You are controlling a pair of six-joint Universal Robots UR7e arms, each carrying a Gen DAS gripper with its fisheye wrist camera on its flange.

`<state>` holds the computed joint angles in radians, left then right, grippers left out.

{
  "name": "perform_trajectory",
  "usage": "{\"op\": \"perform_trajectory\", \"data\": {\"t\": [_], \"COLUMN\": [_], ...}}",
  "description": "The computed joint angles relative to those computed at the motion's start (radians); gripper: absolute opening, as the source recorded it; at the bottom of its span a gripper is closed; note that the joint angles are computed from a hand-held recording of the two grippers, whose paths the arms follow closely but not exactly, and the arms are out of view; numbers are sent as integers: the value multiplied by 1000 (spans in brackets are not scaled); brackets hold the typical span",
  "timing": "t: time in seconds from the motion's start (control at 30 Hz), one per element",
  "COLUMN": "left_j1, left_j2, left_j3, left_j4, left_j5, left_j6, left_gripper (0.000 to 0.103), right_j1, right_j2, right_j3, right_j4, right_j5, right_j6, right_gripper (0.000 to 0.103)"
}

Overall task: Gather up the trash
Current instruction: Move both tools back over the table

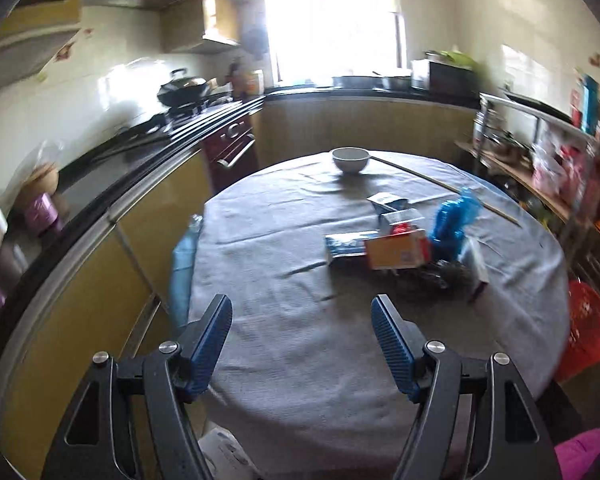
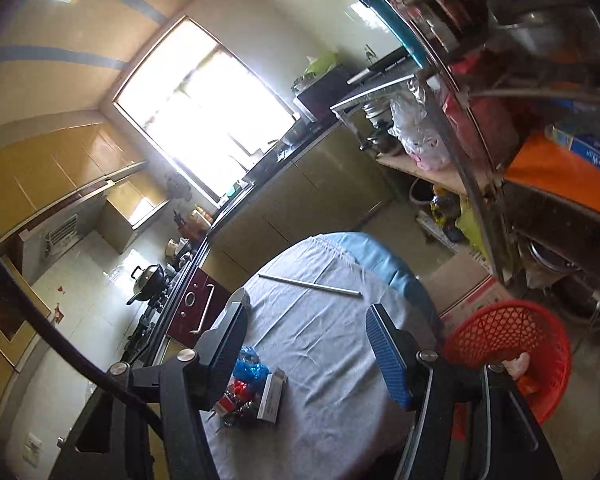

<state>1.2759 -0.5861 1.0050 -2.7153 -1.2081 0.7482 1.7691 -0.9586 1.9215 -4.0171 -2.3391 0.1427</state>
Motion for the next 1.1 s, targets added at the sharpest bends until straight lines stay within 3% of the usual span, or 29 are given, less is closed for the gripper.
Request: {"op": "perform_trajectory", "data": {"t": [0.13, 0.27, 0.53, 0.77, 1.1], "left_j1": [10, 0, -42, -114, -210], "left_j2": [1, -20, -69, -110, -143], "left_j3": [-15, 20, 106, 222, 321], "left_j4": [28, -40, -136, -221, -133], "left_j5": [4, 30, 91, 107, 45], "left_j6": [-56, -47, -13, 81, 114], "left_gripper": [73, 73, 73, 73, 73], "right_j1": [25, 34, 3, -71, -170], "right_j2": [13, 43, 81, 55, -7], "right_j3": [-62, -143, -181, -40, 230], "right_j4": [58, 129, 171, 54, -279], "right_j5": [-6, 13, 116, 197, 211], "right_j6": [-43, -119, -226, -201, -122], "right_gripper": [66, 66, 66, 66, 66]}}
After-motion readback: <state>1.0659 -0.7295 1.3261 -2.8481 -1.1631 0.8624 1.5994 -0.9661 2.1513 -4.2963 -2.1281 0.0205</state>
